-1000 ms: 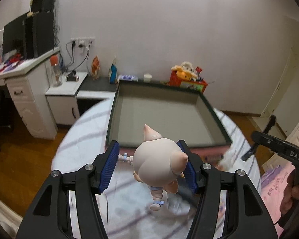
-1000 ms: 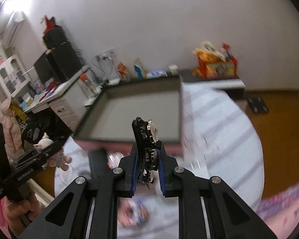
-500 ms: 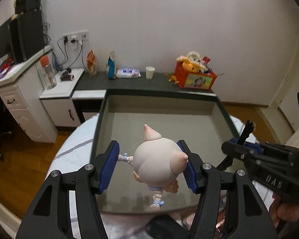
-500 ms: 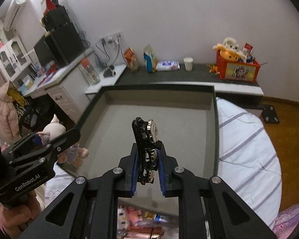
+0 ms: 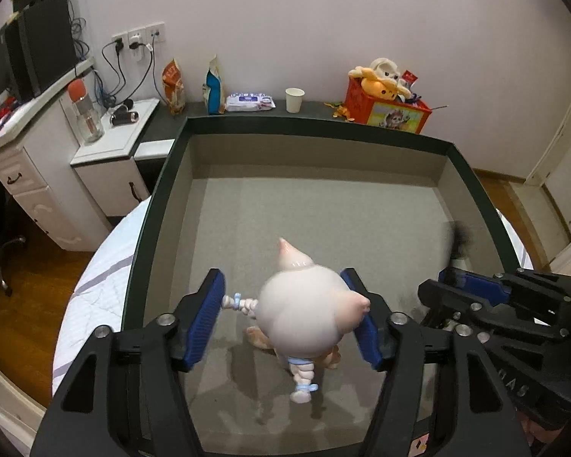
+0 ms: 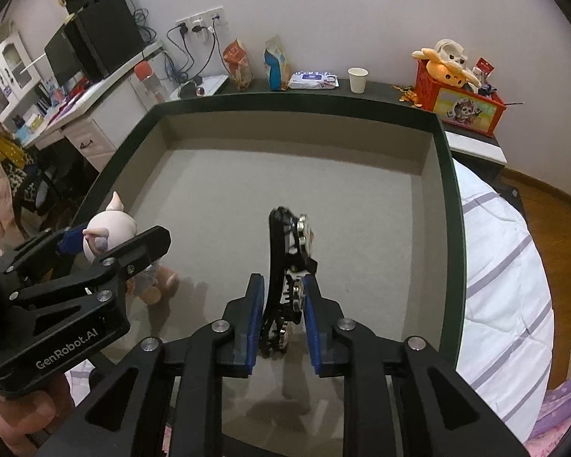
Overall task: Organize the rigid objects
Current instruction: 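Carry the pig doll and hair clip into the pink box and release both, then withdraw both tools from the box back over the table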
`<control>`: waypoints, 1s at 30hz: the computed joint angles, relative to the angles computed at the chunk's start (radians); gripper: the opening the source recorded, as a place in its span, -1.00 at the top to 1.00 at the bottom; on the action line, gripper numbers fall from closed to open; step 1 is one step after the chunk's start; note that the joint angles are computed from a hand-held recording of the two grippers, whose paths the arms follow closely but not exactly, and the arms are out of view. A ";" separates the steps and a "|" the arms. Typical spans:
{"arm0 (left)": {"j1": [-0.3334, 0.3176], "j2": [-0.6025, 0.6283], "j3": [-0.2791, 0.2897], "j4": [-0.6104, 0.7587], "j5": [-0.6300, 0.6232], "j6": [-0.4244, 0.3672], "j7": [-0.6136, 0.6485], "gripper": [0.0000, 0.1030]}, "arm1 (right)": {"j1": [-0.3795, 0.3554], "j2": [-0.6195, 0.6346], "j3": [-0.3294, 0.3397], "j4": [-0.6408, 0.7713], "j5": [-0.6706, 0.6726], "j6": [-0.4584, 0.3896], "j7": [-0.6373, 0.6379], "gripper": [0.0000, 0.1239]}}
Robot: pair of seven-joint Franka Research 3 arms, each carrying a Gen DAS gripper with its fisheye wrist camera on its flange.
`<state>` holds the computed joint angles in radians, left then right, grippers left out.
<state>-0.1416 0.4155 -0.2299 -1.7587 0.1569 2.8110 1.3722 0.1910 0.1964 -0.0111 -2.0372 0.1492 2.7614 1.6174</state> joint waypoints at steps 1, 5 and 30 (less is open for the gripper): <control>-0.022 -0.007 0.026 -0.003 0.030 0.000 -0.029 -0.53 | 0.007 -0.004 -0.009 -0.006 -0.021 0.004 0.019 0.35; -0.030 -0.035 0.053 -0.022 0.073 0.008 -0.090 -0.73 | 0.009 -0.026 -0.021 -0.031 -0.056 0.037 0.069 -0.14; 0.063 -0.648 0.003 -0.577 0.517 0.099 -0.641 -0.99 | -0.042 -0.574 0.074 -0.549 -0.003 0.297 0.061 -0.66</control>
